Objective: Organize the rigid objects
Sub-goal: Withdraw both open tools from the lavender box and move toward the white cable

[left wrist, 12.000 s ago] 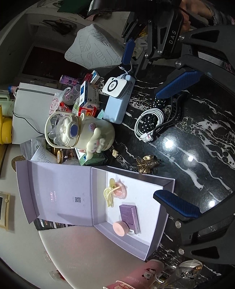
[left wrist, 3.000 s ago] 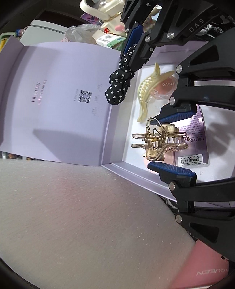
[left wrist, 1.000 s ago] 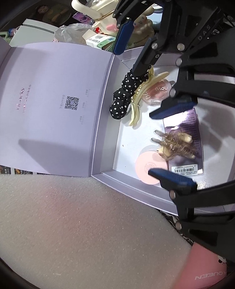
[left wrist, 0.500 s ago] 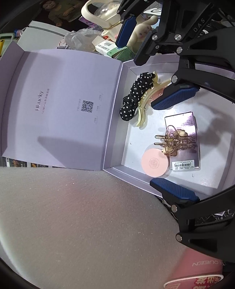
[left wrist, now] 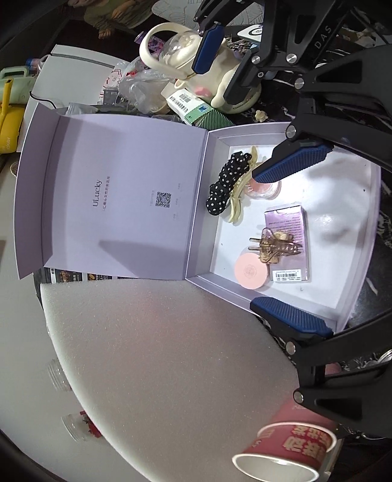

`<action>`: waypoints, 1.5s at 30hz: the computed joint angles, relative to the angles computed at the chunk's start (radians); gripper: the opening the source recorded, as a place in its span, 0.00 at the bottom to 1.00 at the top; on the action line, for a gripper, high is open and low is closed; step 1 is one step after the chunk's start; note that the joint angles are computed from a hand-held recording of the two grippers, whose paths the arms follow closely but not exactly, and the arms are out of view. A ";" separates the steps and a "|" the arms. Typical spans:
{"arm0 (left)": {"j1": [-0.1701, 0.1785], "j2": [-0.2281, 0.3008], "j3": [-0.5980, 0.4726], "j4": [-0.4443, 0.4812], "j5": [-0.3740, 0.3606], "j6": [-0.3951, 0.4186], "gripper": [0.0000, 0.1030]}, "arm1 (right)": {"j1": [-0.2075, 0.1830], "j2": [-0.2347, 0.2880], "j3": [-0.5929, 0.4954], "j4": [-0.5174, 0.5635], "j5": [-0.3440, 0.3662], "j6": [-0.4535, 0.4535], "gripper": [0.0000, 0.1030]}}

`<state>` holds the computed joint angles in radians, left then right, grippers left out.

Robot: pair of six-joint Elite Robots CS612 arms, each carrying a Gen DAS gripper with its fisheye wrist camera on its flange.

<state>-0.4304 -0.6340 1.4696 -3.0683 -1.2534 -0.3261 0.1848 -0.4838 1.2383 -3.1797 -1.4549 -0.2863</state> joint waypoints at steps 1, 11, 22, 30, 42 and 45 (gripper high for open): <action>-0.003 -0.003 0.006 -0.006 0.002 -0.001 0.76 | -0.002 -0.005 0.010 -0.003 0.003 -0.004 0.55; -0.047 -0.055 0.088 -0.037 0.069 -0.029 0.76 | -0.026 -0.049 0.106 -0.049 0.068 -0.048 0.55; -0.099 -0.097 0.159 0.014 0.155 -0.129 0.76 | -0.053 -0.079 0.192 -0.079 0.178 -0.120 0.55; -0.141 -0.113 0.194 0.010 0.179 -0.196 0.76 | -0.080 -0.097 0.249 -0.100 0.242 -0.179 0.55; -0.179 -0.110 0.225 -0.015 0.153 -0.284 0.76 | -0.120 -0.112 0.312 -0.096 0.286 -0.229 0.55; -0.179 -0.104 0.226 -0.020 0.126 -0.310 0.76 | -0.130 -0.113 0.323 -0.092 0.294 -0.240 0.55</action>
<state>-0.6091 -0.7382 1.6960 -3.0881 -1.1272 -0.6356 0.0549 -0.5965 1.5613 -3.2719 -1.1613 -0.5264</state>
